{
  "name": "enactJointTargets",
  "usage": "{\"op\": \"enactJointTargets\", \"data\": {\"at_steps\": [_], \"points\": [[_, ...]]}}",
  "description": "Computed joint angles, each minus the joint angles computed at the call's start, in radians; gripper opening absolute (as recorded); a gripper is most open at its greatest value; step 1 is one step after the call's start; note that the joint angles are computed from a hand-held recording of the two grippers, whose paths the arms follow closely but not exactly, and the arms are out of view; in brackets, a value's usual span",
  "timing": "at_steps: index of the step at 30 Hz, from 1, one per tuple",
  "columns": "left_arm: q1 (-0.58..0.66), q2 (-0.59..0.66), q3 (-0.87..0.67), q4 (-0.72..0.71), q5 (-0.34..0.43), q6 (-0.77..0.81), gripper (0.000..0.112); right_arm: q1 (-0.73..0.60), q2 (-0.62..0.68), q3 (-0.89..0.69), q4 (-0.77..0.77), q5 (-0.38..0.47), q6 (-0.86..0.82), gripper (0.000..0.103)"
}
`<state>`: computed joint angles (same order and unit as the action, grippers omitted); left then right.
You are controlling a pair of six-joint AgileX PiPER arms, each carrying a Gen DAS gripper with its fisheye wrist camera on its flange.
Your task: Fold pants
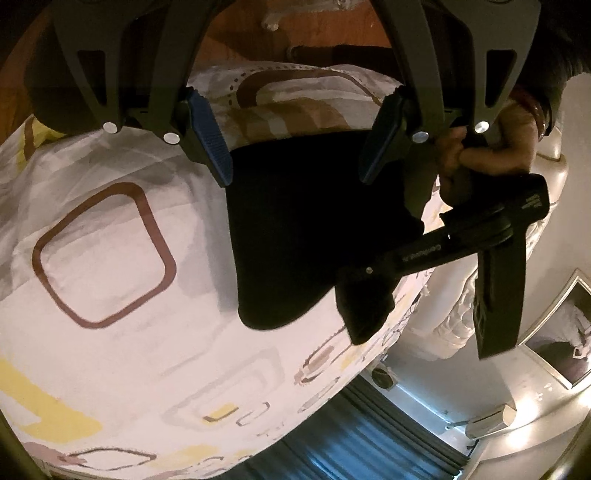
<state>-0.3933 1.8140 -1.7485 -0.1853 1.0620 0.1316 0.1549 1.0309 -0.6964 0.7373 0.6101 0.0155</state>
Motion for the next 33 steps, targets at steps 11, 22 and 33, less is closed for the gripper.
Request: {"op": "enactJointTargets", "data": {"at_steps": [11, 22, 33], "points": [[-0.037, 0.047, -0.008, -0.085, -0.022, 0.015, 0.057, -0.026, -0.021, 0.017, 0.014, 0.014, 0.003, 0.077], [0.025, 0.011, 0.074, -0.491, -0.005, 0.325, 0.072, -0.263, -0.107, 0.042, 0.041, 0.158, -0.061, 0.078], [0.360, -0.108, 0.128, -0.655, 0.112, 0.449, 0.075, -0.372, 0.032, -0.013, 0.299, 0.263, -0.288, 0.084]]}}
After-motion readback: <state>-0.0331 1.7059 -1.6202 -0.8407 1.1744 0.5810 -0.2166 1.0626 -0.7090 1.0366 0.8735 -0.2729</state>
